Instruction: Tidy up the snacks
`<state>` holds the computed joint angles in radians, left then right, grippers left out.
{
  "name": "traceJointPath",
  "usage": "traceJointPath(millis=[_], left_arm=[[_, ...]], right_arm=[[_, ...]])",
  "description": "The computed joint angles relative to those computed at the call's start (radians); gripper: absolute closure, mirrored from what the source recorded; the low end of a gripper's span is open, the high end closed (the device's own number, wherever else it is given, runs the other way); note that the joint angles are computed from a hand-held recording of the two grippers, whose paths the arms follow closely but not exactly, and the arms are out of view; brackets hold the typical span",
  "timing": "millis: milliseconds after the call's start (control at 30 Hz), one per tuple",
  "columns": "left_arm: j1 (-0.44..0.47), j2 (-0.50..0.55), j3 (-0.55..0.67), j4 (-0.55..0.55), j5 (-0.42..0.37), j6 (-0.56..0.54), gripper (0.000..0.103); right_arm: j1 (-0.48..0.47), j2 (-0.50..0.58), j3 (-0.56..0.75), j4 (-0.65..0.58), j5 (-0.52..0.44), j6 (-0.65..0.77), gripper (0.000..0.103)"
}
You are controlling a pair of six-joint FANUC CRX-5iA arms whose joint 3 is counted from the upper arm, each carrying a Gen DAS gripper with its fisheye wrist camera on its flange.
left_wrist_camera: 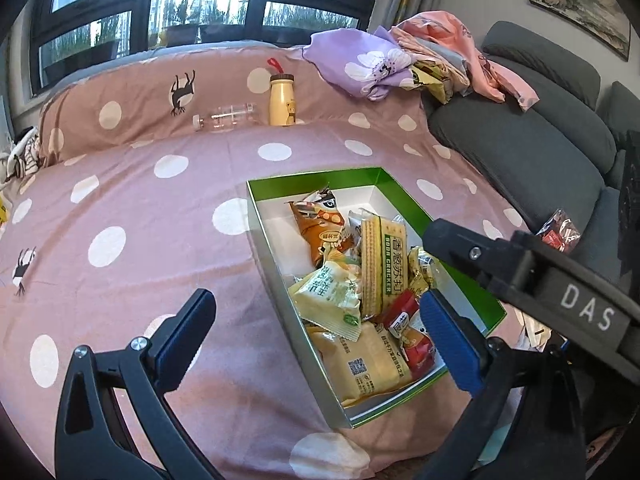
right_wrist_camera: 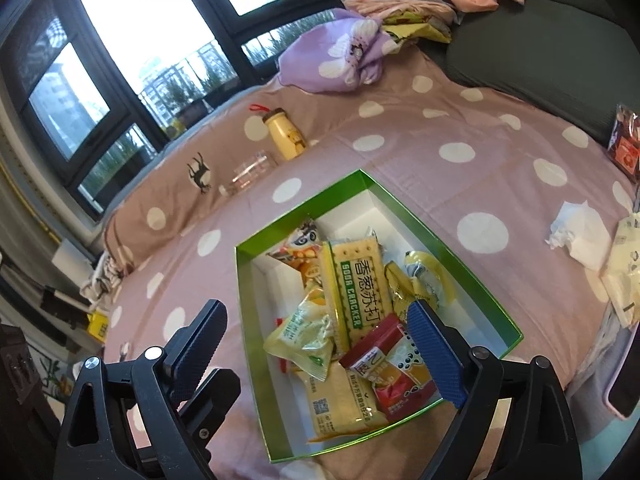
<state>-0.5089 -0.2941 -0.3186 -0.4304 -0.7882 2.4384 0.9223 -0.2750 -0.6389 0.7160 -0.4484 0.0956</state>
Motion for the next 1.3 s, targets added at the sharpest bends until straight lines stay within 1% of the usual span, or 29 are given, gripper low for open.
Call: traceJointPath(millis=[200,333,500,667,967,1300], left_arm=[[0.001,-0.003,-0.001,0.002,-0.001,0.002,0.001],[0.018,-0.012,-0.019,0.042,0.022,-0.03,0.001],[-0.006,0.0,0.0,0.003,-0.005,0.004,0.001],[0.012,-0.008,-0.017,0.047,0.019,-0.031,0.001],[0.01,-0.005,-0.013,0.04,0.009,-0.022,0.001],[0.021,-0.012,-0.022,0.061,0.017,-0.047,0.001]], right_arm=[[0.008,0.008,0.01,-0.012,-0.008,0.015,0.011],[0.009,0.008,0.01,-0.01,-0.011,0.012,0.011],[0.01,0.017,0.015,-0.01,-0.026,0.002,0.011],[0.006,0.018,0.017,-0.016,-0.032,0.007,0.011],[0.005,0.018,0.021,-0.025,-0.043,0.018,0.011],[0.008,0.02,0.02,-0.021,-0.054,0.017,0.011]])
